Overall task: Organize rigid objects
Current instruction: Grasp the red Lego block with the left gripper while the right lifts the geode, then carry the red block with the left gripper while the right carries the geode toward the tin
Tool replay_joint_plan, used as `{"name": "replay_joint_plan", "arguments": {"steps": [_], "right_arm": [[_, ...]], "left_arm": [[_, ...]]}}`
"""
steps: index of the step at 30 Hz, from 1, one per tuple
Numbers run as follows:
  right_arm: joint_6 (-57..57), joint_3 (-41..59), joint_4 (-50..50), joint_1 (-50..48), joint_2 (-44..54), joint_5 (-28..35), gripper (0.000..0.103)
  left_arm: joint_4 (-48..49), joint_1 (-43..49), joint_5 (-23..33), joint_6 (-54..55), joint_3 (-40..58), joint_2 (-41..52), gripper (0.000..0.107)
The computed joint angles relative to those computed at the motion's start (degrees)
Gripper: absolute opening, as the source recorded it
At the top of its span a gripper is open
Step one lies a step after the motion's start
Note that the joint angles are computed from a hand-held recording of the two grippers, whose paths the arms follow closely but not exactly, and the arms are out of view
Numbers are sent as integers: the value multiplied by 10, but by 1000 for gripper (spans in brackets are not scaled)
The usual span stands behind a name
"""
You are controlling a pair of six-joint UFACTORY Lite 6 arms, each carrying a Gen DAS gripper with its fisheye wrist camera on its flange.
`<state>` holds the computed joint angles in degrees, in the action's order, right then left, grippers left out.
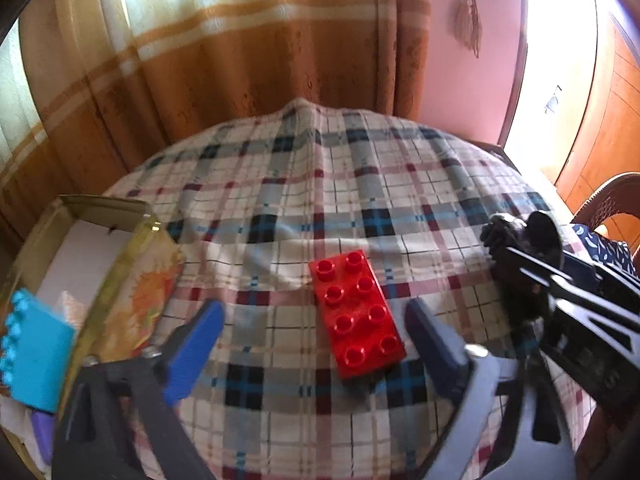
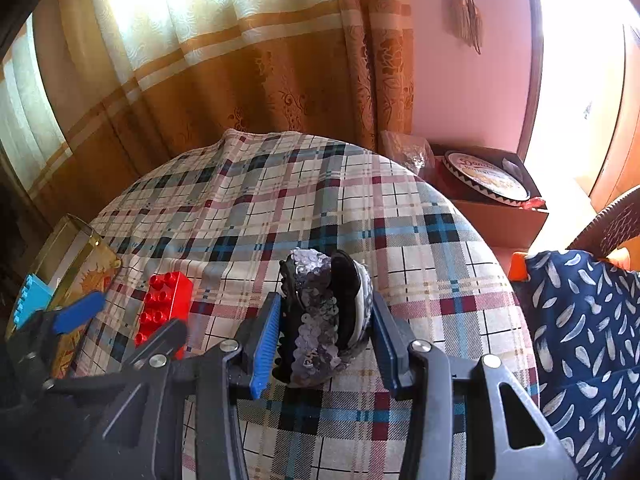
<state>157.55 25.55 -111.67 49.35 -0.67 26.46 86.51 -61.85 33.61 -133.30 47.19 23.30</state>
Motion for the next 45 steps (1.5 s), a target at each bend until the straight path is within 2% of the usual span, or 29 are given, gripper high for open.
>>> {"name": "replay_joint_plan", "arguments": {"steps": [1,2,5,8,15,18,22,26,32,39,45], "right_arm": [[1,1,-2,1,2,1,46],[6,2,-6,1,5,2,46],[20,-2,-23,-2,2,2,46],[26,-9,-28,4,-8,9,46],[-16,-34,35,82,-52,95,46],[-32,-35,56,112,-61,122,46],[3,-41,23,125,-72,109,46],[-13,-26,47,162,-58,127,46],[16,-14,30,181,-36,118,46],[-28,19,83,238,-2,157,46],[-21,23,84,256,0,169,46]], "left_arm": [[1,5,-8,6,7,8,75],[19,8,-12,-9,4,8,67],[78,12,-42,-47,-15,-11,31],[60,1,-32,-23,-21,-18,31],[122,-28,-18,-128,-120,-83,31],[107,-48,0,-149,-160,-115,31],[69,-86,37,-155,-202,-154,31],[36,-121,63,-159,-236,-198,31],[-23,-180,122,-149,-267,-245,31],[-84,-249,193,-154,-285,-276,31],[-122,-289,231,-163,-299,-295,31]]}}
